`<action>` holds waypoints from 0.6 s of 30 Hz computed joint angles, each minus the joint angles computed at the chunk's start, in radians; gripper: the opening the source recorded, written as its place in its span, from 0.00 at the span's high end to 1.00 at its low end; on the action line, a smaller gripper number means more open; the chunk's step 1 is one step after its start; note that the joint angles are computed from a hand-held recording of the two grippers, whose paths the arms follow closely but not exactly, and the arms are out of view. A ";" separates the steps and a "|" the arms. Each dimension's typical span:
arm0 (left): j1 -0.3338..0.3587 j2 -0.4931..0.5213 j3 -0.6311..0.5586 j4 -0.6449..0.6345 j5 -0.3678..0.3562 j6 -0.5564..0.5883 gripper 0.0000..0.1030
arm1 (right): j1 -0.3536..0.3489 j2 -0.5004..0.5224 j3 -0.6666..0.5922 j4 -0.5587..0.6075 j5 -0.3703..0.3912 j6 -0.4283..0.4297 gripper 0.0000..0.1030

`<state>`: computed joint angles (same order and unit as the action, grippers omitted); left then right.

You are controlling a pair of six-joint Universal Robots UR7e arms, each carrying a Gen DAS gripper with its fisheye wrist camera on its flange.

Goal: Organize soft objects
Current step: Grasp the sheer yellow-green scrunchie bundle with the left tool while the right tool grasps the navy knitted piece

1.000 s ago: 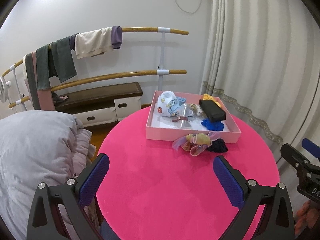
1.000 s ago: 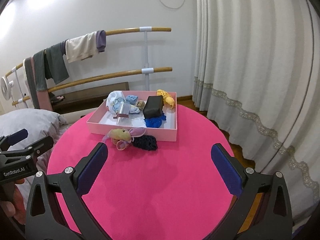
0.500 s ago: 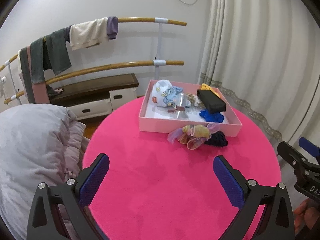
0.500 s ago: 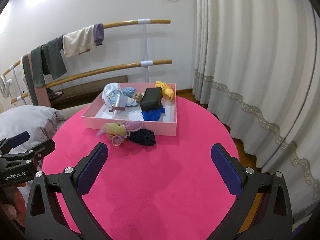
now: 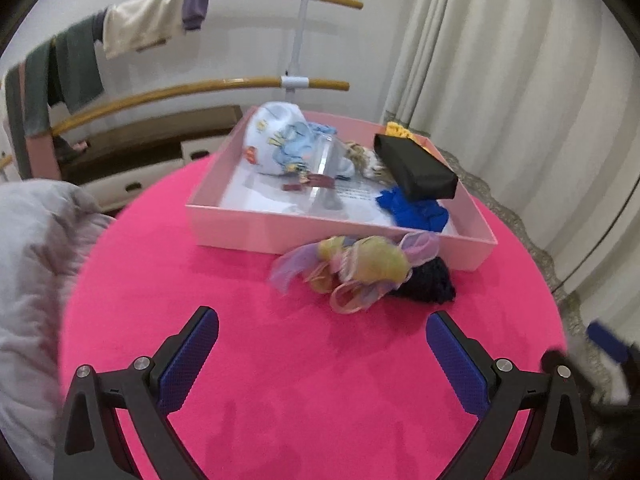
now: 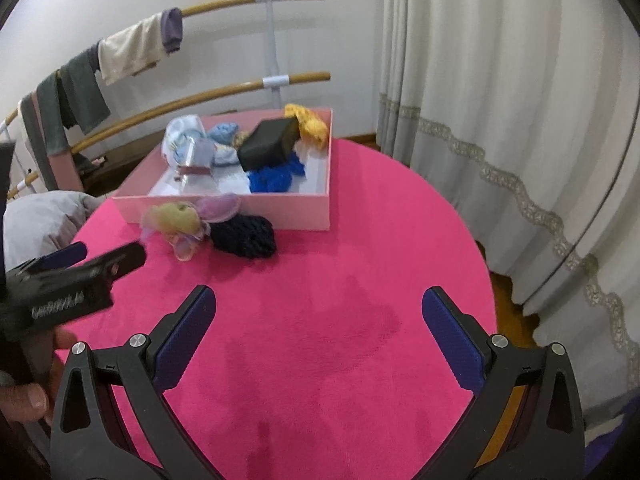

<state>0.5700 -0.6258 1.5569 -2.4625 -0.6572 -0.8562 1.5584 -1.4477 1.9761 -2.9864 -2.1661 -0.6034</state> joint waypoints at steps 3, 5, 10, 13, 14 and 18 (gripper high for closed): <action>0.036 0.055 -0.065 -0.042 0.000 0.049 0.00 | -0.015 0.019 -0.012 0.014 0.000 0.005 0.00; 0.056 0.090 -0.102 -0.053 0.017 0.066 0.00 | -0.022 0.033 -0.025 0.025 0.000 0.007 0.00; 0.118 0.154 -0.168 -0.083 -0.005 0.098 0.01 | -0.029 0.064 -0.053 0.046 0.002 0.010 0.00; 0.133 0.152 -0.138 -0.165 -0.013 0.106 0.11 | -0.032 0.083 -0.069 0.063 0.012 0.009 0.00; 0.136 0.148 -0.128 -0.180 -0.012 0.103 0.14 | -0.033 0.091 -0.075 0.067 0.015 0.007 0.00; 0.133 0.124 -0.081 -0.210 0.010 0.098 0.23 | -0.031 0.124 -0.105 0.087 0.027 0.009 0.00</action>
